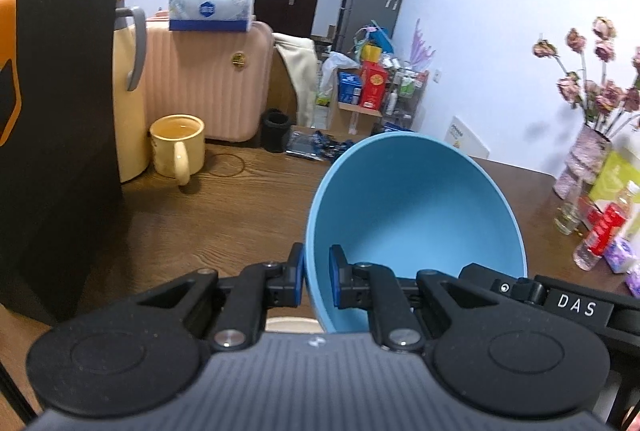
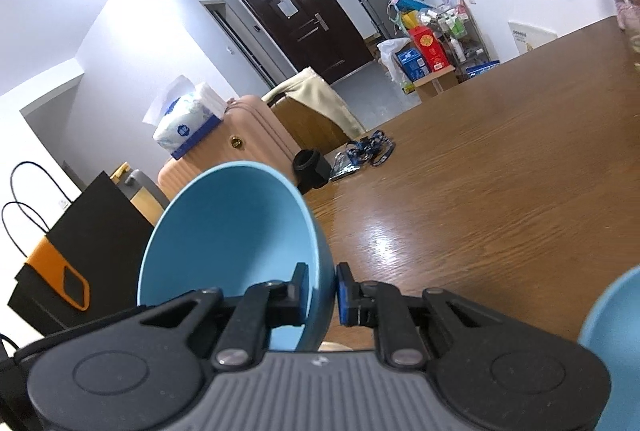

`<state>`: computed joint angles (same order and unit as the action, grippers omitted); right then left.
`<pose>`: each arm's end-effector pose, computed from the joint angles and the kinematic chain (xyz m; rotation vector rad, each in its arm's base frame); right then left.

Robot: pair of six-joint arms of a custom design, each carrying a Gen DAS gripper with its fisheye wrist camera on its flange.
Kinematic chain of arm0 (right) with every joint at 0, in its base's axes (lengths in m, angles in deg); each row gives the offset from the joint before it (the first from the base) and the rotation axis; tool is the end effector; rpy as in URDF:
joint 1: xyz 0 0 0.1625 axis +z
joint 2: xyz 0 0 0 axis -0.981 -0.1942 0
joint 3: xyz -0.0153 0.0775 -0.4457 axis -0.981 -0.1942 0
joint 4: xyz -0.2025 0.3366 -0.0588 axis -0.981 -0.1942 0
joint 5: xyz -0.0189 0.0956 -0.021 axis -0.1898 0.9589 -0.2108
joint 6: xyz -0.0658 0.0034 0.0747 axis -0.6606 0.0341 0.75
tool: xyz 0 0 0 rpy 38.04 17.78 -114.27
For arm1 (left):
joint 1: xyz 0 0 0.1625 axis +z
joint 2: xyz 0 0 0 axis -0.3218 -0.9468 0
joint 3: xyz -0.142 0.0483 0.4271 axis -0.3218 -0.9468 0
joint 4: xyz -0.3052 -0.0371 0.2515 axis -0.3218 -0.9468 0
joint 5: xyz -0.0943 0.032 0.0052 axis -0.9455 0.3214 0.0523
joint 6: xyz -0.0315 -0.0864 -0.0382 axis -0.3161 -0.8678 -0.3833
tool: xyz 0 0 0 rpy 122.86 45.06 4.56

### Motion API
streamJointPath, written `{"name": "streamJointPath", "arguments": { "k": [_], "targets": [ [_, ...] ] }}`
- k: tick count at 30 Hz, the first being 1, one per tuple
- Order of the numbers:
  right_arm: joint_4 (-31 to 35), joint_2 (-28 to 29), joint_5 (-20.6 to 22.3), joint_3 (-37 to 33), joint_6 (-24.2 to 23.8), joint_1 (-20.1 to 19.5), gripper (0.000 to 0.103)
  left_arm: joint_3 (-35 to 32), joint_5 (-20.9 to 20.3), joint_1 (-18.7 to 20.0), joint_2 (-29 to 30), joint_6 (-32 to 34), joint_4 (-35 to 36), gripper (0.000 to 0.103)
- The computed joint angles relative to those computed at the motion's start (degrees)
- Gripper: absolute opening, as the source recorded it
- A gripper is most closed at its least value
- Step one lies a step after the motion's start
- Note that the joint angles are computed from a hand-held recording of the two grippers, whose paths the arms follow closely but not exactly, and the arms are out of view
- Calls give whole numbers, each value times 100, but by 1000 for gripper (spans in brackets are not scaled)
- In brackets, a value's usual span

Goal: Organize plates and bowls
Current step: 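Lift the bowl with both grippers and carry it over the nested bowls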

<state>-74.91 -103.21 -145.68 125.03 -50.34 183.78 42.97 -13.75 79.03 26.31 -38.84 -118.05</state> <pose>0.3461 -0.8156 0.1397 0.4870 -2.8635 1.0910 -0.1941 -0.7703 0.3506 0.1242 2.1791 -1.2387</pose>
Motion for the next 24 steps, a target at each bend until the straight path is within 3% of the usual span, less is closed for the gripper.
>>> {"name": "streamJointPath", "arguments": {
  "k": [13, 24],
  "targets": [
    [-827, -1326, -137, 1779, 16, -277, 14, 521, -69, -502, 82, -352, 151, 13],
    [-1005, -1905, -258, 2333, 44, -590, 14, 361, -137, -760, 463, -731, 824, 13]
  ]
}}
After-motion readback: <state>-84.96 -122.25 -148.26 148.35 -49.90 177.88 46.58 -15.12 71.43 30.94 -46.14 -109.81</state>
